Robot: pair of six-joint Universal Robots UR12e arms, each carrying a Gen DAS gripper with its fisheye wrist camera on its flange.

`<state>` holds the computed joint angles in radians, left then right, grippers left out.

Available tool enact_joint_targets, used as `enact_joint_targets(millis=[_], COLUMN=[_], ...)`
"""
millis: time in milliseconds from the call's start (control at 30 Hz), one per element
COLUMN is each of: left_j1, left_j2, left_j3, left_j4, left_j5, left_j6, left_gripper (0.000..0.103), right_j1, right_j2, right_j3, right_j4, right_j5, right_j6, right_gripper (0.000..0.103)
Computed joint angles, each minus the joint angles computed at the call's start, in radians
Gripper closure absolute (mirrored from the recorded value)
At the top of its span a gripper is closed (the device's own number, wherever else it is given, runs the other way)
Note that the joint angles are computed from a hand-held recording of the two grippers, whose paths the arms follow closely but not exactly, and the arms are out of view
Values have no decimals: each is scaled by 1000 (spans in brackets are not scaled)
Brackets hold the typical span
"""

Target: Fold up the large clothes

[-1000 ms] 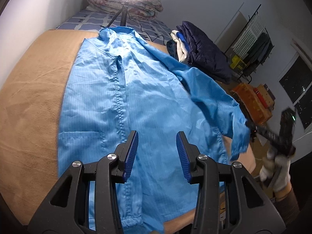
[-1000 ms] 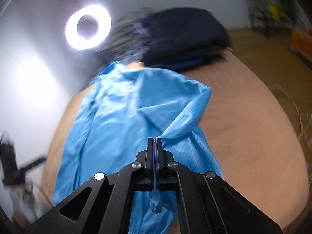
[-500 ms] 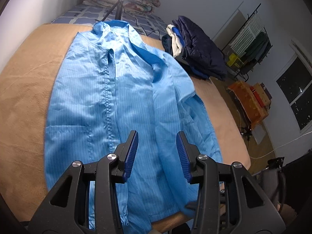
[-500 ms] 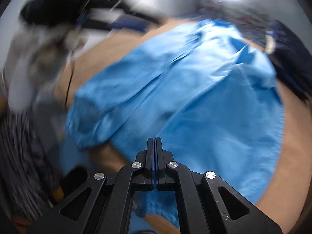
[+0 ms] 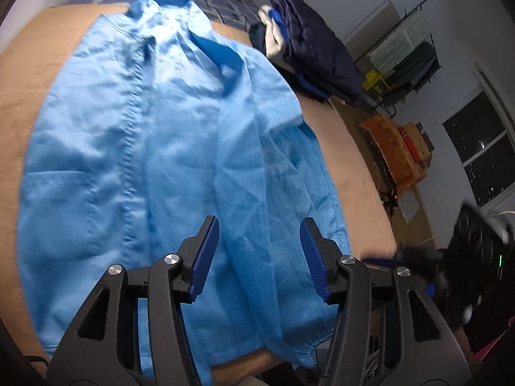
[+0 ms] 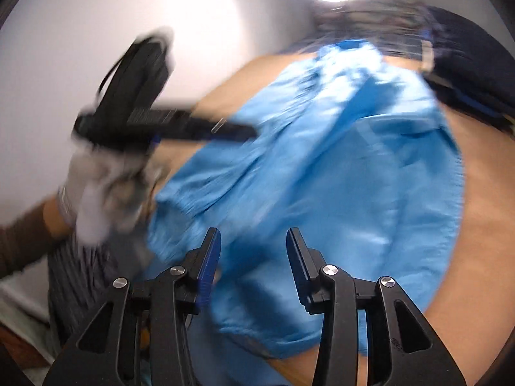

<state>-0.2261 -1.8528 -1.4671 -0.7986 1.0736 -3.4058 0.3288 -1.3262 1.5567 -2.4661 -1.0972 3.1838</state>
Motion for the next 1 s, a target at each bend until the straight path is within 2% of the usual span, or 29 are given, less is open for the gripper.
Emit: enact_joint_targets(millis=[100,200,300,367,433,467,500,533,633,733,867,933,1000], left_j1=[-27,-51,-56,-49,-42,-40,-39,-39,-34,-28,-19,-15,-13], left_j2=[-20,-41,-62,-73,-81,-84,-86,-87,-85,-80,-70,-60,-49], left_j3=[24,51,68,73,79,81,82,81,75,64,49,36,22], left_j4=[-32,-57,-72,-76,-86,-87,-86,-87,-93,-97,-114,-126,-133], left_j5=[36,104,135,121,108,106,114,127,132,127,105,90,81], left_j6=[34,52,26,0,-8,-8,-5,-3,-2,2,5,9,17], left_gripper=[50,50,50,59,78,82,94,98,101,103,103,103,103], right_j1=[-12,-41,-68,-82,-93,-96,-95,-94,-99,-108,-118,-123,-124], right_j2=[22,56,100,132,155,163,178,192,215,244,284,309,328], right_j3=[-10,-32,-68,-94,-111,-121,-141,-158,-185,-206,-227,-249,-269], right_j4=[-43,-59,-88,-111,-130,-129,-121,-112,-98,-117,-175,-201,-213], right_j5=[-117,-82,-43,-2,30,31,17,5,-13,-21,0,43,75], right_j6=[72,165,265,338,390,398,406,410,436,509,606,641,647], right_gripper=[62,62,62,61,58,56,55,55,55,55,55,56,72])
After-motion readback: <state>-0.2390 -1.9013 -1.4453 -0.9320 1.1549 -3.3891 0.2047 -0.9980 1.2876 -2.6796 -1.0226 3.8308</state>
